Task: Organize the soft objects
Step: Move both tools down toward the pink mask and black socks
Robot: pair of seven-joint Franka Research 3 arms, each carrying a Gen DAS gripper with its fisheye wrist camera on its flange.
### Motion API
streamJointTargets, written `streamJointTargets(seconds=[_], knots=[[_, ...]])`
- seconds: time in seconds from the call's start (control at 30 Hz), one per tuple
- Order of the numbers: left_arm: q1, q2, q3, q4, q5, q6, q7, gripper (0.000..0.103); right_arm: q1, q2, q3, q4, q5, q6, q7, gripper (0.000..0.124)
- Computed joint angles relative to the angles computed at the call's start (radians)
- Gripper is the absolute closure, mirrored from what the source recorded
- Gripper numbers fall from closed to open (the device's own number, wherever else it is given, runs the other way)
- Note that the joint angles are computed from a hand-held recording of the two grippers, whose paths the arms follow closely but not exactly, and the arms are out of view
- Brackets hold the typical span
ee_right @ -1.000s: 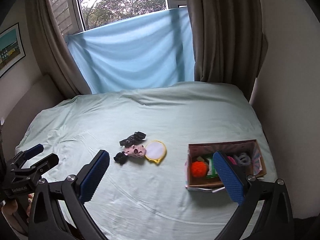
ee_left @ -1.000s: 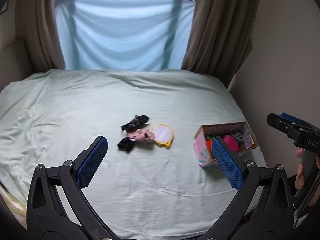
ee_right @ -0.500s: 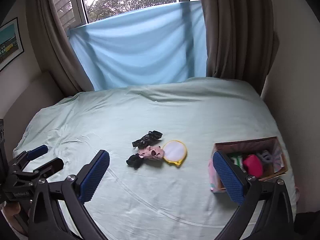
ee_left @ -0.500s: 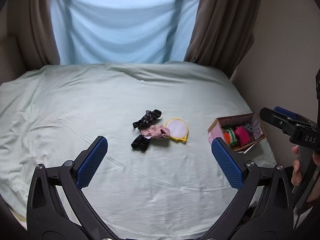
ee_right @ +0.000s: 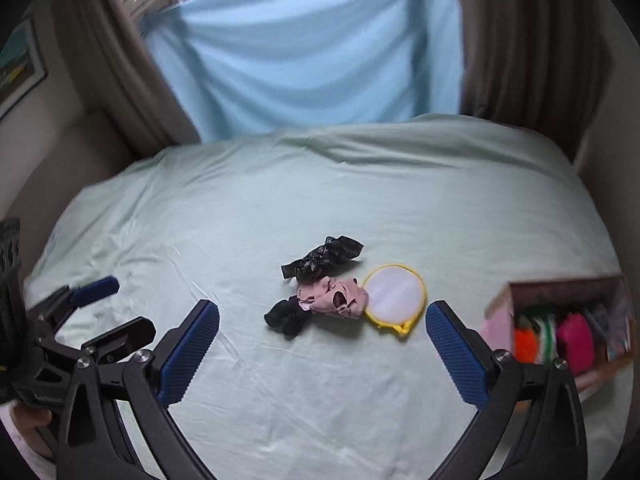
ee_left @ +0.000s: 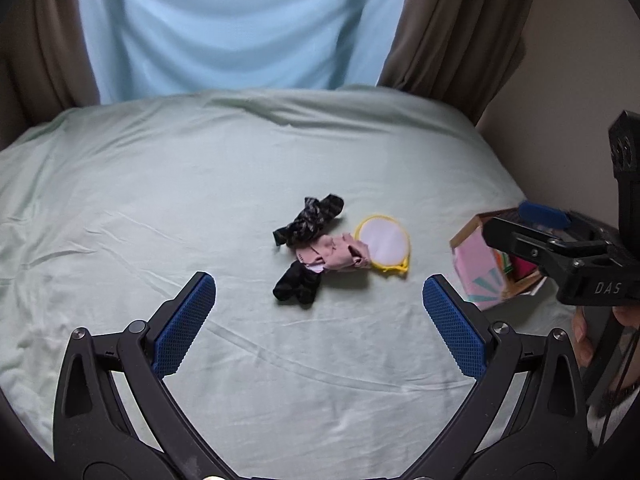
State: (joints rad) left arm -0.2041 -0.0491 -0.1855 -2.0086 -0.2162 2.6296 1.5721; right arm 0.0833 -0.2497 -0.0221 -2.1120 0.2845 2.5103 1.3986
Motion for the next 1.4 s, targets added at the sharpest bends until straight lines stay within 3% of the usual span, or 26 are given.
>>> streamJointTargets(seconds=[0.27, 0.33, 0.4, 0.67, 0.93, 1.03, 1.13, 1.2, 1.33, 1.4], knots=[[0.024, 0.223, -0.037, 0.109, 0.016, 0.01, 0.009, 0.001, 0.007, 0.244, -0.031, 0.14, 0.132, -0.03, -0.342, 0.021], [0.026, 0.279, -0.048, 0.141, 0.053, 0.006, -0.007, 0.003, -0.004, 0.309, -0.024, 0.186, 0.139, -0.056, -0.411, 0.021], [0.027, 0.342, -0.056, 0.178, 0.088, 0.001, -0.022, 0.004, -0.023, 0.395, -0.017, 0.265, 0.157, -0.139, -0.483, 0.021], [0.006, 0.531, -0.054, 0.305, 0.256, -0.004, -0.072, 0.012, -0.051, 0.624, 0.018, 0.466, 0.102, -0.267, -0.639, 0.021], [0.005, 0.633, -0.072, 0.403, 0.305, -0.061, -0.054, 0.025, -0.058, 0.757, 0.036, 0.604, 0.055, -0.367, -0.73, 0.021], [-0.007, 0.661, -0.063, 0.434, 0.327, -0.083, -0.058, 0.027, -0.057, 0.787, 0.04, 0.638, 0.048, -0.405, -0.754, 0.031], [-0.01, 0.687, -0.063, 0.464, 0.335, -0.104, -0.058, 0.037, -0.044, 0.803, 0.038, 0.646, 0.024, -0.418, -0.77, 0.05], [-0.015, 0.697, -0.058, 0.475, 0.344, -0.107, -0.062, 0.042, -0.036, 0.805, 0.035, 0.639, 0.013, -0.405, -0.772, 0.054], [-0.002, 0.705, -0.068, 0.489, 0.337, -0.101, -0.048, 0.072, -0.032, 0.783, 0.037, 0.602, 0.022, -0.364, -0.774, 0.067], [0.0, 0.723, -0.072, 0.523, 0.328, -0.12, -0.04, 0.079, -0.034, 0.773, 0.039, 0.591, 0.028, -0.359, -0.779, 0.076]])
